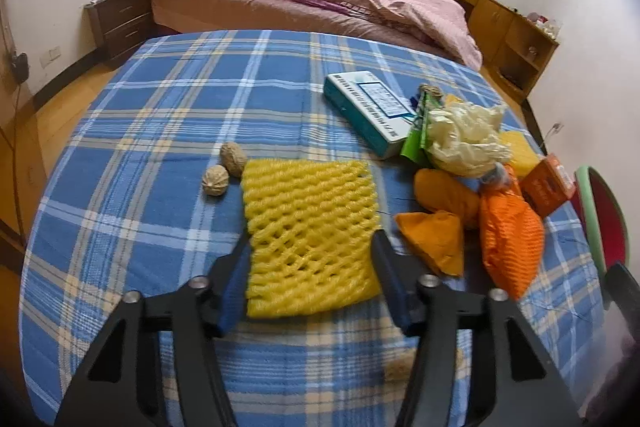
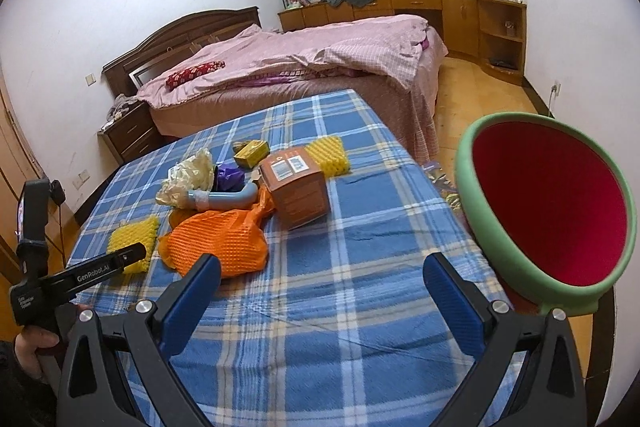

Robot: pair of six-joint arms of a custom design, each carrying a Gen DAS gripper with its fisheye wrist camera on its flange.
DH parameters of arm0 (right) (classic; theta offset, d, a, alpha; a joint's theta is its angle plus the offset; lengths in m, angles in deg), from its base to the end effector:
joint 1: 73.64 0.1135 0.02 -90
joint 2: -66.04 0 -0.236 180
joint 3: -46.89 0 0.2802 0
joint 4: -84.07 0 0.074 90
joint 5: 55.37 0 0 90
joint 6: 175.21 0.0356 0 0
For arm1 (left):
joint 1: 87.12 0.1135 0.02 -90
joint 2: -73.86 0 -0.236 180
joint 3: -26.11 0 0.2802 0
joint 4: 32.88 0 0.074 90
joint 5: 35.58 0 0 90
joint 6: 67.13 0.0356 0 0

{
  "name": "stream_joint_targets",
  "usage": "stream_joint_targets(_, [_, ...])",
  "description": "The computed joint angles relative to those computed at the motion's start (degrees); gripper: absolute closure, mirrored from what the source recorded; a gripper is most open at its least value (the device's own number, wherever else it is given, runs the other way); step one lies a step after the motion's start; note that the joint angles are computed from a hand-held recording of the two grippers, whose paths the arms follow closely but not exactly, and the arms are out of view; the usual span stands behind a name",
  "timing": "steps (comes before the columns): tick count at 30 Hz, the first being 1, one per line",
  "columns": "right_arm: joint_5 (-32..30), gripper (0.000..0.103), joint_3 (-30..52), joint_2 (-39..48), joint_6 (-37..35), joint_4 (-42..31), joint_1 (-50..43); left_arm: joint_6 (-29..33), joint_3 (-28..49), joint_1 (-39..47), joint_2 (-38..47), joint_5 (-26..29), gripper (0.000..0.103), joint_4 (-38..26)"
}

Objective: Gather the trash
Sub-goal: 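Grasp the yellow foam net with the left tool while the right tool grasps the orange mesh bag, then carry the orange mesh bag with the right tool over the red bin while left holds foam net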

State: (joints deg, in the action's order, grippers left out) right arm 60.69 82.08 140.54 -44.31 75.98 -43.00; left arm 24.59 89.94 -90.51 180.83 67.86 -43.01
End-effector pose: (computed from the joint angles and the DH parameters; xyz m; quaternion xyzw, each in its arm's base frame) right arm 0.2192 0.1116 0.0854 0.1627 0.8967 0.0364 0.4099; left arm 0.3572 -0.0294 0.0606 0.0788 0.9400 -0.1156 0.3113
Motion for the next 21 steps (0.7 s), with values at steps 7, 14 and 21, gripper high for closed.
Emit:
stream_joint_targets(7, [-3.3,0.000,6.0,8.6,-1.5,1.8,-0.7,0.4,-1.7,1.7,-2.1,4.5,0.093,0.0])
stream_joint_targets(14, [-7.2,0.006,14.1,18.5,-3.0,1.5,-1.4,1.0,-4.6,3.0,-5.9,7.9,0.094,1.0])
stream_joint_targets(21, [-10.7,0.052,19.1,25.0,-3.0,1.0,-2.3,1.1,-7.2,4.0,-10.3,10.7,0.095,0.9])
